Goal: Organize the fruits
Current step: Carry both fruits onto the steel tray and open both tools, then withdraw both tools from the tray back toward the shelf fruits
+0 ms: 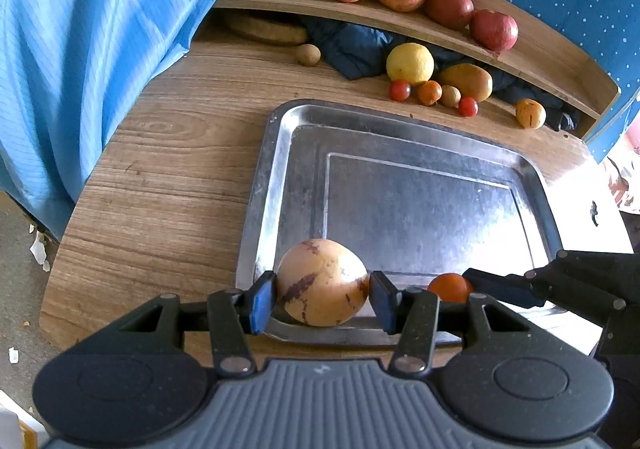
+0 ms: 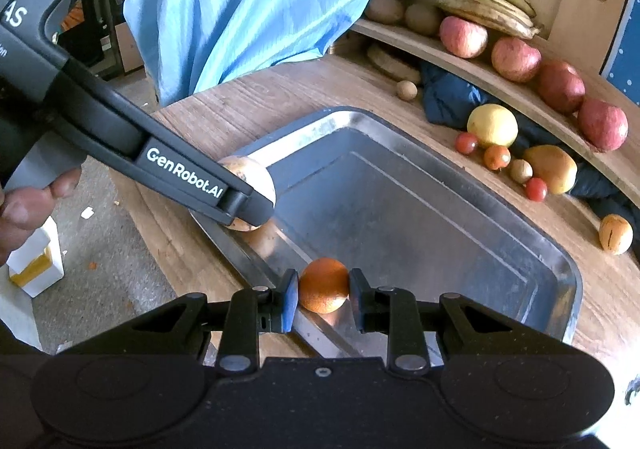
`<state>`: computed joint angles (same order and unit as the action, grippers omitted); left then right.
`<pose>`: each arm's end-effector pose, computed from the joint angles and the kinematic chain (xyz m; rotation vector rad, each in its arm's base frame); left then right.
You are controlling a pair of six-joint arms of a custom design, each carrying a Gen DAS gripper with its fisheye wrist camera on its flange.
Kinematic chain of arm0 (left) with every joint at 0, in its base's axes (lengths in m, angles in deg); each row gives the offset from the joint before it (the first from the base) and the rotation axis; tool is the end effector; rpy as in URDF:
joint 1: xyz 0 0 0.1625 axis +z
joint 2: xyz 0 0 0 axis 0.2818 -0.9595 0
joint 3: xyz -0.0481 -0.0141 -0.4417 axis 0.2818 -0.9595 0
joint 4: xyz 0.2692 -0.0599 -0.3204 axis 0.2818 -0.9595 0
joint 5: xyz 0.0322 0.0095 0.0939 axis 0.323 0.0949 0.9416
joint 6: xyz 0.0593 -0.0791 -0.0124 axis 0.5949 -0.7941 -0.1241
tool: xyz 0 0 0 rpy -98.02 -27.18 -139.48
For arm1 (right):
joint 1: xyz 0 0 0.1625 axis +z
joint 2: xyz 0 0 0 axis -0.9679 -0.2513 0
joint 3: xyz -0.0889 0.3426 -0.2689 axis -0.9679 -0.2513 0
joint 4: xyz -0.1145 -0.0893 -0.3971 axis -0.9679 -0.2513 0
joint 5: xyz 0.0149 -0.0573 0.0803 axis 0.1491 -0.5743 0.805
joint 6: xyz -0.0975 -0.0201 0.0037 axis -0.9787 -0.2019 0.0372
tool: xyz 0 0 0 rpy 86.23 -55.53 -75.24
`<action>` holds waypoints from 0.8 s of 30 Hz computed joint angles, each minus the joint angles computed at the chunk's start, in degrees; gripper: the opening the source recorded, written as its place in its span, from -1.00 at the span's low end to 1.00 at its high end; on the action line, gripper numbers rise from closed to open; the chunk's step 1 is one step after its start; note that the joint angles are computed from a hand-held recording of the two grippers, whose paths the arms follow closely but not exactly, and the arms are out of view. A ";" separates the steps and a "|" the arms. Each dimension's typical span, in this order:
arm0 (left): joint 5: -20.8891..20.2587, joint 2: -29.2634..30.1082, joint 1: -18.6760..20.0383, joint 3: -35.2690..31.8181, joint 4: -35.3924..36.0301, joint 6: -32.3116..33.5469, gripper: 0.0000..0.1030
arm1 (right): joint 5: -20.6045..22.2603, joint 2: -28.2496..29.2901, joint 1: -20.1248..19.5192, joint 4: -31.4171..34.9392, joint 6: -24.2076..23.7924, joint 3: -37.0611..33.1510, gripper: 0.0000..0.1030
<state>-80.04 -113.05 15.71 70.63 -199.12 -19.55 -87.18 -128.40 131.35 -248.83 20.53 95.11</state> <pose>-0.3339 -0.4282 -0.1169 0.7174 2.5150 -0.3603 -0.0597 -0.3234 0.2521 0.6817 -2.2944 0.6686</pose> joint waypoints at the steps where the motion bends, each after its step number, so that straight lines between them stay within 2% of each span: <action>1: 0.04 0.06 0.00 -0.10 0.17 0.04 0.06 | 0.06 0.00 -0.08 -0.07 0.04 0.03 -0.44; 9: 0.52 -0.09 -0.39 0.11 0.29 0.79 0.08 | 0.44 -0.36 -0.89 -0.28 0.77 0.34 -0.41; 13: 0.98 -0.45 -0.72 0.51 0.03 1.36 0.24 | 0.65 -0.78 -1.21 -0.20 1.96 0.33 -0.40; 15: 1.30 -0.74 -0.94 0.85 -0.24 1.80 0.35 | 0.83 -1.22 -1.47 -0.21 2.75 0.55 -0.30; 17: 1.86 -1.16 -1.43 1.25 -0.19 1.96 0.59 | 1.12 -2.05 -1.77 0.23 3.48 0.65 -0.20; 24: 2.23 -3.92 -2.99 3.11 1.78 2.92 0.87 | 2.39 -7.76 -4.19 2.89 5.39 2.20 0.26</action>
